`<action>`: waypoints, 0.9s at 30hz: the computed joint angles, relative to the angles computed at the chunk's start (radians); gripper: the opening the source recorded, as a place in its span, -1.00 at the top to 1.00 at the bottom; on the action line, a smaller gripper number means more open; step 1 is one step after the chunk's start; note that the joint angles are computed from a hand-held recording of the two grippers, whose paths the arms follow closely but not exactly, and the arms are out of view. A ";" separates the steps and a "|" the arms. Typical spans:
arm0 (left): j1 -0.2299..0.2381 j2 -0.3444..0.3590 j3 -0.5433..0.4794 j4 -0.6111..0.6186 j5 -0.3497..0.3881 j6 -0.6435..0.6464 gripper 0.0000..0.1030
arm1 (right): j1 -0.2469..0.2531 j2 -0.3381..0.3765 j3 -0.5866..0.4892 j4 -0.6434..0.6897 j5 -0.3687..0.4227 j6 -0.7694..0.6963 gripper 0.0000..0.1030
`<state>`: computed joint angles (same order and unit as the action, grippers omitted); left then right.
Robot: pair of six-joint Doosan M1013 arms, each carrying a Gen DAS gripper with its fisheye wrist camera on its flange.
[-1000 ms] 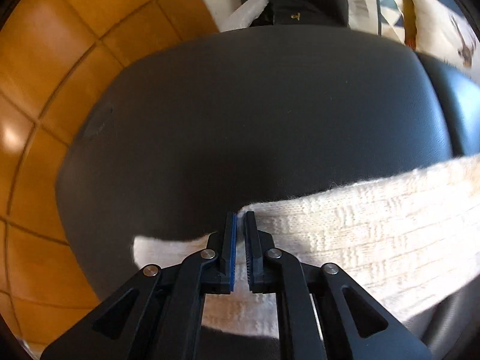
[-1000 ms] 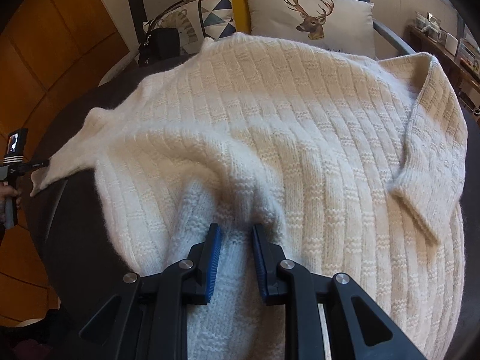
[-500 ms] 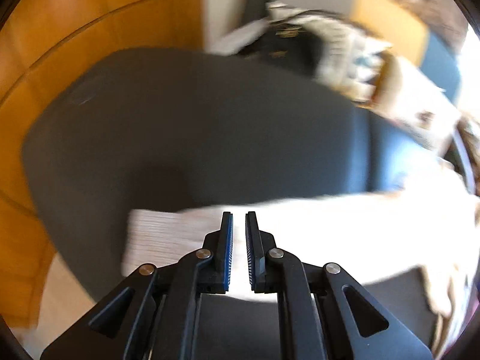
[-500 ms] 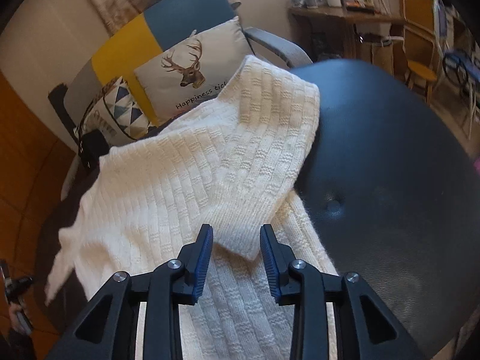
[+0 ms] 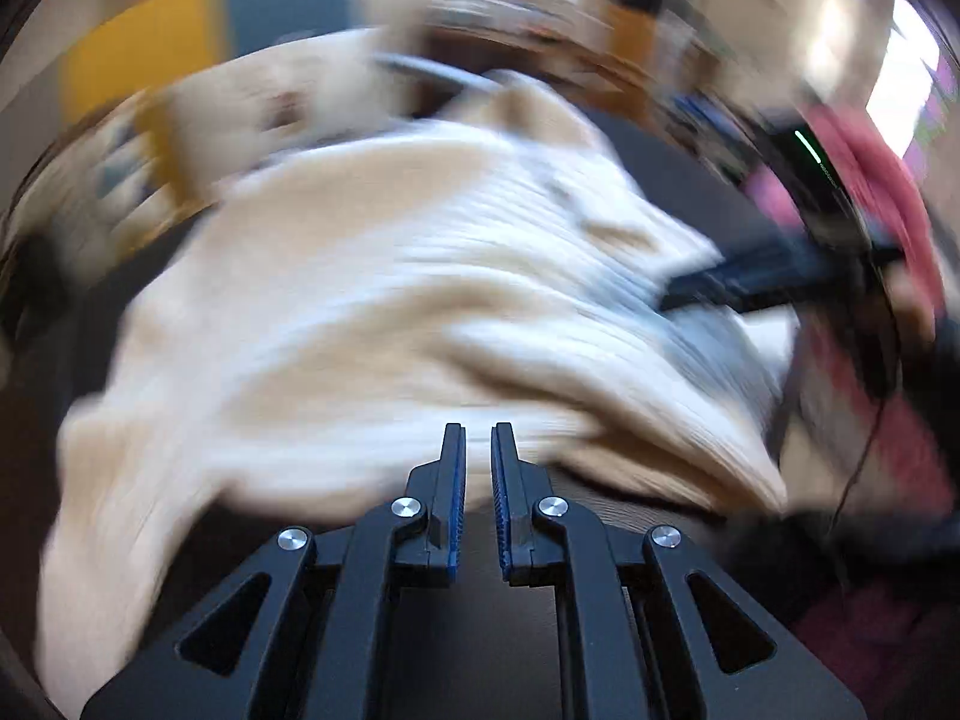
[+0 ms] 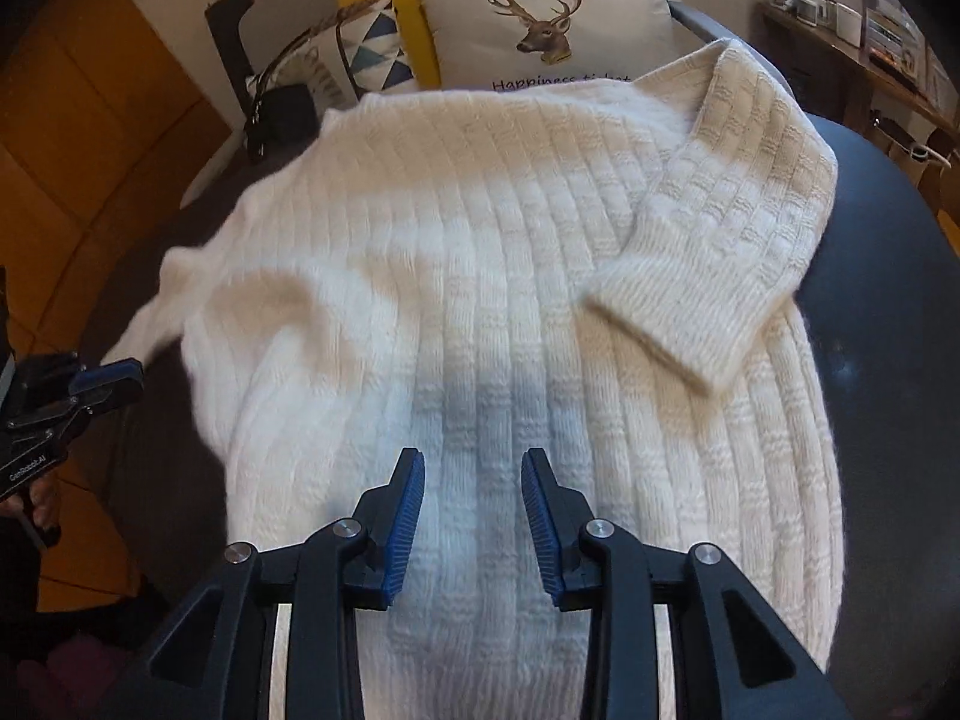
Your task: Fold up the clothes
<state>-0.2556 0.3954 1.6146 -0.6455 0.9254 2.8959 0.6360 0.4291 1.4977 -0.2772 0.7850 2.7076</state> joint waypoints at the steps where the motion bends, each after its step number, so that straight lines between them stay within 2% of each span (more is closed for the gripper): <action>1: -0.019 -0.012 0.021 0.022 -0.001 0.040 0.83 | 0.005 0.006 -0.004 0.001 0.032 0.001 0.35; 2: -0.032 -0.027 0.043 0.044 -0.002 0.077 0.83 | 0.006 0.010 -0.003 0.003 0.055 0.007 0.35; 3: -0.017 -0.035 0.053 0.054 0.027 0.123 0.83 | 0.007 0.015 -0.003 0.006 0.078 0.013 0.34; 4: -0.020 -0.016 0.037 0.081 0.012 0.126 0.83 | 0.008 0.017 0.000 0.008 0.091 0.020 0.34; 8: 0.043 0.040 -0.063 0.147 0.164 0.183 0.81 | 0.004 0.001 0.032 0.005 0.026 0.058 0.34; 9: 0.059 0.031 -0.070 0.152 0.191 0.205 0.77 | 0.003 0.002 0.032 0.007 0.025 0.058 0.34; 10: 0.052 0.045 -0.079 0.160 0.177 0.218 0.66 | 0.002 0.003 0.032 0.010 0.024 0.057 0.34; 16: 0.010 0.082 -0.103 0.252 0.127 0.254 0.62 | -0.004 0.003 0.033 0.015 0.012 0.068 0.32; 18: 0.002 0.086 -0.098 0.272 0.109 0.303 0.49 | -0.004 0.004 0.031 0.014 0.013 0.068 0.32; 19: 0.002 0.086 -0.094 0.275 0.109 0.326 0.33 | -0.004 0.004 0.031 0.015 0.012 0.067 0.32; 20: 0.002 0.085 -0.091 0.279 0.111 0.347 0.08 | -0.006 0.004 0.033 0.019 0.007 0.064 0.32; 21: 0.003 0.082 -0.089 0.284 0.125 0.363 0.00 | -0.008 0.003 0.035 0.023 0.002 0.061 0.32; 24: 0.010 0.073 -0.087 0.287 0.166 0.385 -0.01 | -0.015 -0.003 0.046 0.042 -0.024 0.065 0.32; 27: 0.002 0.065 -0.062 0.294 0.093 0.396 -0.01 | -0.027 -0.008 0.045 0.055 -0.024 0.049 0.32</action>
<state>-0.2539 0.4599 1.5527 -0.3516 1.0186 3.2918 0.6088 0.4209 1.5429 -0.2219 0.7607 2.7571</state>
